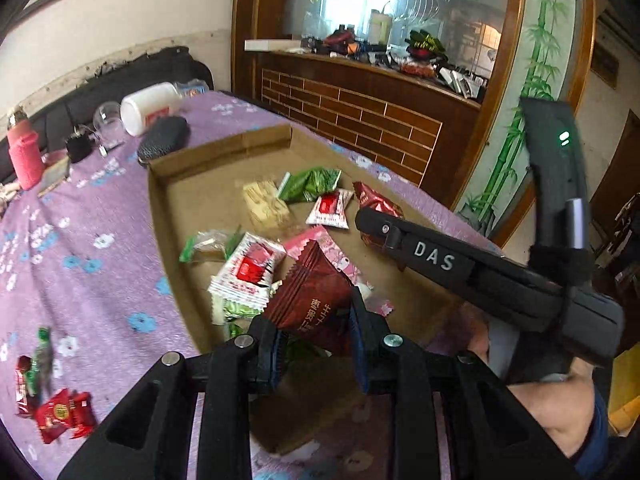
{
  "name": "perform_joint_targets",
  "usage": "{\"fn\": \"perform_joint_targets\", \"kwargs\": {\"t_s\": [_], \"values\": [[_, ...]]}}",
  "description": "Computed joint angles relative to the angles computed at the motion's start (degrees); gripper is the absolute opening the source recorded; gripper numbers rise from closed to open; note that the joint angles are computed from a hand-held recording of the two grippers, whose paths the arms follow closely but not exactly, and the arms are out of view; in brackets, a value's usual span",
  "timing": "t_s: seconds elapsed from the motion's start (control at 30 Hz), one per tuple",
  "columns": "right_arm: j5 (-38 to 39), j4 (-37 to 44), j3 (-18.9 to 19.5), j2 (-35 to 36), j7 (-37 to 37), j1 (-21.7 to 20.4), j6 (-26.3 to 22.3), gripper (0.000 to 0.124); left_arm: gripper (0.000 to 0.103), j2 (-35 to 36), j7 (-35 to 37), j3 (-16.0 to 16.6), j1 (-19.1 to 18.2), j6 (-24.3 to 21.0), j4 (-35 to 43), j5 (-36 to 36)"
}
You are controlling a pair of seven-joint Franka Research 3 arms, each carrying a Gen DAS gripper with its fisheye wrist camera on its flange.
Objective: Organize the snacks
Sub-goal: 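Carry the brown candy and red-gold candy over the cardboard tray, then open both grippers to drop the candies into the tray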
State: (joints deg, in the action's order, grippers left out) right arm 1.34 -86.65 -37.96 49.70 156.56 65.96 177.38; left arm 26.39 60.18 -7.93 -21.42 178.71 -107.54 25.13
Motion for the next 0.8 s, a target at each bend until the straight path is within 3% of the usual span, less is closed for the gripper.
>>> {"fn": "perform_joint_targets", "kwargs": {"t_s": [0.27,0.4,0.47,0.6,0.8], "values": [[-2.88,1.50,-0.18,0.33,1.55,0.07,-3.46,0.034,0.026,1.35,0.63,0.08,0.53,0.91,0.37,-0.24],[-5.16,1.34,0.23,-0.13,3.55,-0.32,-3.69,0.034,0.027,0.93,-0.29,2.54,-1.56,2.18,-0.26,0.67],[-5.87,0.79,0.42,-0.46,4.56,-0.49,-2.49,0.041,0.028,0.79,-0.18,2.45,-1.49,2.54,-0.54,0.77],[-6.07,-0.72,-3.83,0.30,7.14,2.82,-0.85,0.050,0.040,0.26,-1.30,4.51,-3.10,4.14,-1.25,1.02],[-1.79,-3.16,-9.59,1.99,8.17,7.42,1.83,0.050,0.041,-1.26,-2.43,5.96,-4.09,5.32,-2.59,0.74]]}}
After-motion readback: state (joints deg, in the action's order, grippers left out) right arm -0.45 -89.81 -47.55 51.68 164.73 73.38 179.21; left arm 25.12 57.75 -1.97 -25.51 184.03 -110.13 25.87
